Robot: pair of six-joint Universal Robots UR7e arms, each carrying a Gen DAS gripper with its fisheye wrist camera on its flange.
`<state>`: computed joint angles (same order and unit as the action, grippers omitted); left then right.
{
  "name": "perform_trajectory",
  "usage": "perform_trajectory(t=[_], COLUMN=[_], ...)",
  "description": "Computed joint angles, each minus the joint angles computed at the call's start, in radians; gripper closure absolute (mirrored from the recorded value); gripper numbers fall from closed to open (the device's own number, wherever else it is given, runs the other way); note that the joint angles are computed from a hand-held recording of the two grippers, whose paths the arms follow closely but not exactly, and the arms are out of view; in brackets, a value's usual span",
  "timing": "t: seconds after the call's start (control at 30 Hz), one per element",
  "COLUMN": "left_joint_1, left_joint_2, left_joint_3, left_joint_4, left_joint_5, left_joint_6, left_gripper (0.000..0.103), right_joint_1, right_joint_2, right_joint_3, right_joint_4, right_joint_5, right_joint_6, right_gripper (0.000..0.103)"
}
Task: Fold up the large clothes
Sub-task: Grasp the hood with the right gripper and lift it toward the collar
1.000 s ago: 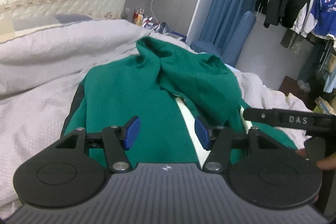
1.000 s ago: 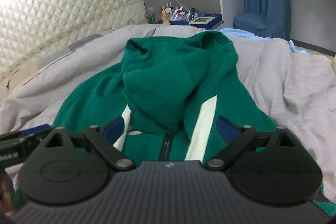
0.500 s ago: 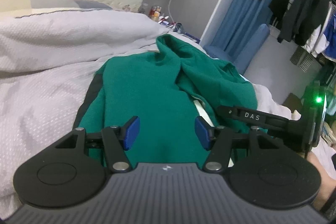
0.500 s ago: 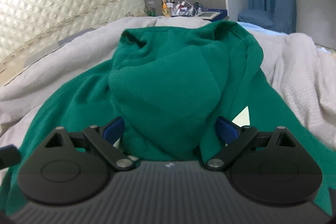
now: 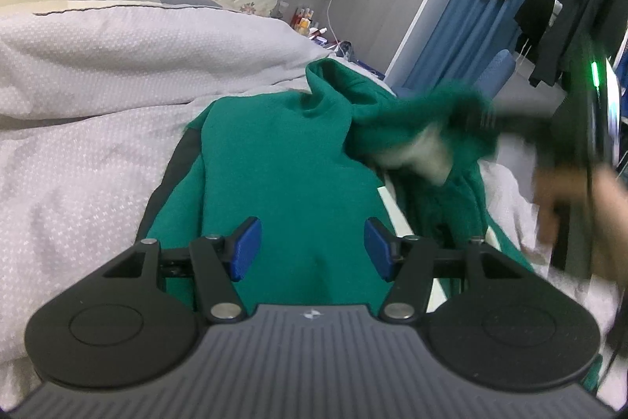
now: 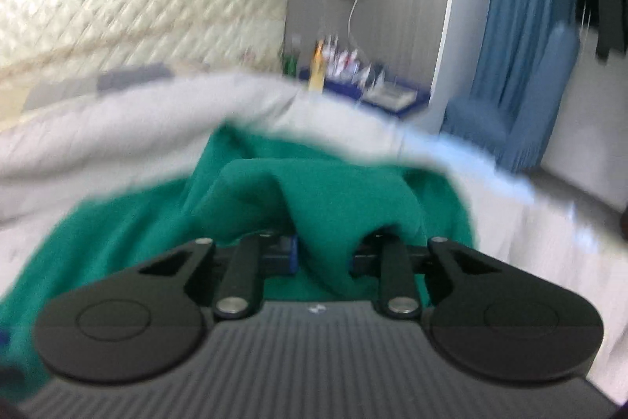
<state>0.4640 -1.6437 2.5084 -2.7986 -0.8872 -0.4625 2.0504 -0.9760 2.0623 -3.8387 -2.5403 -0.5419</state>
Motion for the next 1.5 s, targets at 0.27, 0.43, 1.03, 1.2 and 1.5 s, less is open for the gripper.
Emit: perform_trajectory(t=[0.27,0.43,1.03,1.2,1.5], left_joint_1=[0.056,0.095,0.217,0.212,0.155], left_joint_2=[0.074,0.135,0.335,0.332,0.231], left_joint_3=[0.013,0.016,-0.01,-0.017,0.015], left_joint_4=[-0.177,-0.299,-0.547,-0.528,-0.442], left_joint_5=[-0.019,-0.048,-0.115,-0.106,-0.069], left_joint_6=[0.085,0.173,0.284,0.281,0.241], left_gripper=[0.039,0.039,0.036,0.036,0.036], right_joint_1=[-0.068,-0.14,-0.415,-0.389,-0.291], right_joint_2=[0.109,0.234,0.34,0.301,0.077], right_joint_3=[-0.484,-0.733,-0.755,-0.69,-0.321], right_joint_4=[0.172,0.151,0.093,0.047,0.009], right_joint_5=[0.028,0.085,0.349,0.34,0.368], right_joint_6=[-0.151,-0.237,-0.118,-0.124,-0.02], right_gripper=[0.08,0.081,0.079,0.06,0.037])
